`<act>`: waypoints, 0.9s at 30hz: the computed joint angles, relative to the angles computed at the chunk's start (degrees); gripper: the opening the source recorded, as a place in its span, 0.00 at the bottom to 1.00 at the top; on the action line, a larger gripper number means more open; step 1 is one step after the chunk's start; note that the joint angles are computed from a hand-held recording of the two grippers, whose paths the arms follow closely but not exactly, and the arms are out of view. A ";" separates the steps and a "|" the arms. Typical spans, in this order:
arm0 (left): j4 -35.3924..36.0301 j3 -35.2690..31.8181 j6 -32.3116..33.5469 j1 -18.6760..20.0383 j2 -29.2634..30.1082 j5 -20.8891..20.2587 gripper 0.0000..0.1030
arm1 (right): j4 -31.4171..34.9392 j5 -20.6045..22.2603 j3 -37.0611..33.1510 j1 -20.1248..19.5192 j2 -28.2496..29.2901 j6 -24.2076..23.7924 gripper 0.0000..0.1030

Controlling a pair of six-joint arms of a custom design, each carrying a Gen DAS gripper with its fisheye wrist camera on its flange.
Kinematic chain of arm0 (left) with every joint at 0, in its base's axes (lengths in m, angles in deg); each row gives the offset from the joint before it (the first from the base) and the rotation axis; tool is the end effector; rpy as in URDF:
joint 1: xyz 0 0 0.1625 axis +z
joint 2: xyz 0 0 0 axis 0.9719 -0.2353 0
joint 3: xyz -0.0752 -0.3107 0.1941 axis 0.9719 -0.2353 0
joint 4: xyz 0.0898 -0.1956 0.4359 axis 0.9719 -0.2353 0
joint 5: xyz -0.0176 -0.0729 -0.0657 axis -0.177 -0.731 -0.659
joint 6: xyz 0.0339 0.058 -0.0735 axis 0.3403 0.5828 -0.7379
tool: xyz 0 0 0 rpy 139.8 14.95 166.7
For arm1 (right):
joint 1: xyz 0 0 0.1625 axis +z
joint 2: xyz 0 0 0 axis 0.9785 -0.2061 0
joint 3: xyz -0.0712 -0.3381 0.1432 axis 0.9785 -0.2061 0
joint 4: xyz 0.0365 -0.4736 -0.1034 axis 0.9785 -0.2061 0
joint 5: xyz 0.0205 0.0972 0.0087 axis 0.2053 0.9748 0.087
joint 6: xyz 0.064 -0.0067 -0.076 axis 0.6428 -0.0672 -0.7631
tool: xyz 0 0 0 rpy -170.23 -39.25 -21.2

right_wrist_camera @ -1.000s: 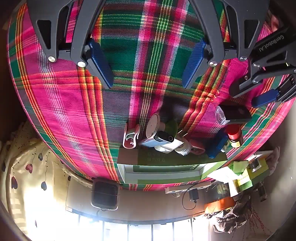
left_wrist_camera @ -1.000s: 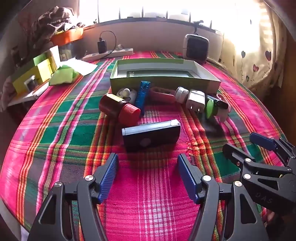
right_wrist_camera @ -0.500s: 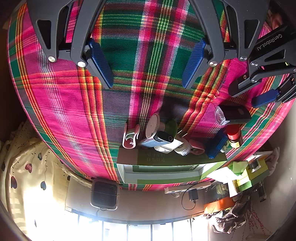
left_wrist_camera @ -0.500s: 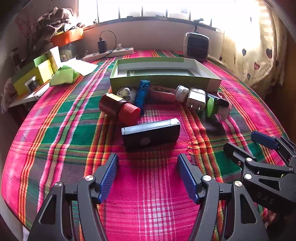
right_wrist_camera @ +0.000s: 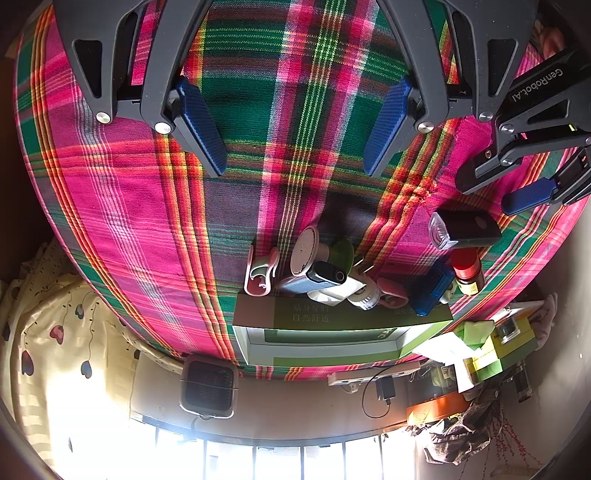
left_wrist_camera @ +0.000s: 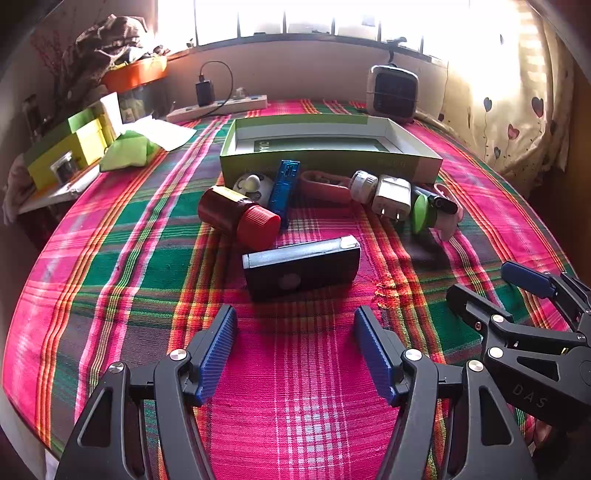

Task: Organize rigid objects

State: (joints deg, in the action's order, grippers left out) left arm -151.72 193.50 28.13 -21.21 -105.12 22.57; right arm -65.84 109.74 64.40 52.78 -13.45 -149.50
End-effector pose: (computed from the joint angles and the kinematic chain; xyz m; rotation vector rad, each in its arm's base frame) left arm -0.0126 -0.3485 0.2247 1.0015 2.3506 -0.6055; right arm 0.3034 -0.2894 -0.0881 -0.0094 -2.0646 1.0190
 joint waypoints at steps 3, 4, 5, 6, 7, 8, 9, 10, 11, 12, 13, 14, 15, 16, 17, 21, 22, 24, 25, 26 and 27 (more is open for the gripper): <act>0.14 -0.01 -0.13 -0.08 -0.05 0.05 0.63 | 0.00 0.00 0.00 0.00 0.00 0.00 0.74; 0.11 -0.04 -0.03 0.01 -0.04 -0.02 0.63 | -0.04 0.00 0.01 0.00 0.00 -0.02 0.74; 0.13 -0.04 -0.11 -0.04 -0.03 0.01 0.63 | -0.04 0.00 0.01 0.00 0.00 -0.02 0.74; 0.19 0.02 -0.20 -0.15 -0.09 0.11 0.63 | -0.04 0.00 0.01 0.00 0.00 -0.02 0.74; 0.20 0.00 -0.19 -0.13 -0.09 0.08 0.63 | -0.07 0.01 0.01 -0.01 0.01 -0.05 0.74; 0.24 0.01 -0.25 -0.14 -0.11 0.07 0.63 | -0.07 0.01 0.01 -0.01 0.01 -0.05 0.74; 0.24 0.00 -0.20 -0.12 -0.13 0.06 0.63 | -0.07 0.01 0.01 -0.01 0.01 -0.05 0.74; 0.25 0.03 -0.20 -0.15 -0.15 0.10 0.63 | -0.07 0.01 0.01 -0.01 0.01 -0.05 0.74; 0.28 0.02 -0.25 -0.17 -0.14 0.10 0.63 | -0.07 0.01 0.01 -0.01 0.01 -0.05 0.74; 0.28 0.05 -0.28 -0.19 -0.17 0.11 0.63 | -0.07 0.01 0.01 -0.01 0.01 -0.05 0.74; 0.27 0.08 -0.25 -0.19 -0.21 0.12 0.63 | -0.07 0.01 0.01 -0.01 0.01 -0.05 0.74; 0.27 0.08 -0.25 -0.19 -0.21 0.12 0.63 | -0.10 -0.01 0.04 -0.01 -0.03 -0.10 0.74; 0.31 0.09 -0.30 -0.21 -0.22 0.13 0.63 | -0.10 -0.01 0.04 -0.01 -0.03 -0.10 0.74; 0.32 0.11 -0.30 -0.20 -0.25 0.13 0.63 | -0.10 -0.01 0.04 -0.01 -0.03 -0.10 0.74; 0.34 0.11 -0.32 -0.22 -0.25 0.13 0.63 | -0.10 -0.01 0.04 -0.01 -0.03 -0.10 0.74; 0.58 -0.35 -0.13 0.04 0.26 -0.12 0.63 | -0.15 -0.04 0.09 -0.03 -0.11 -0.19 0.74; 0.58 -0.46 -0.12 0.06 0.46 -0.16 0.63 | -0.18 -0.06 0.11 -0.04 -0.14 -0.23 0.74; 0.51 -0.55 -0.04 0.09 0.75 -0.22 0.63 | -0.14 -0.07 0.11 -0.06 -0.16 -0.26 0.74; 0.43 -0.70 0.07 0.24 0.99 -0.38 0.63 | -0.09 -0.11 0.10 -0.07 -0.17 -0.25 0.74; 0.39 -0.78 0.13 0.35 1.08 -0.55 0.63 | -0.06 -0.15 0.10 -0.09 -0.19 -0.26 0.74; 0.29 -0.92 0.24 0.52 1.28 -0.75 0.63 | -0.01 -0.18 0.09 -0.09 -0.19 -0.25 0.74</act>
State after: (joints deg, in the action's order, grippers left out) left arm -151.43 192.58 28.37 -20.69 -103.84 21.83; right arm -65.85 109.57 64.49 52.69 -13.64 -149.75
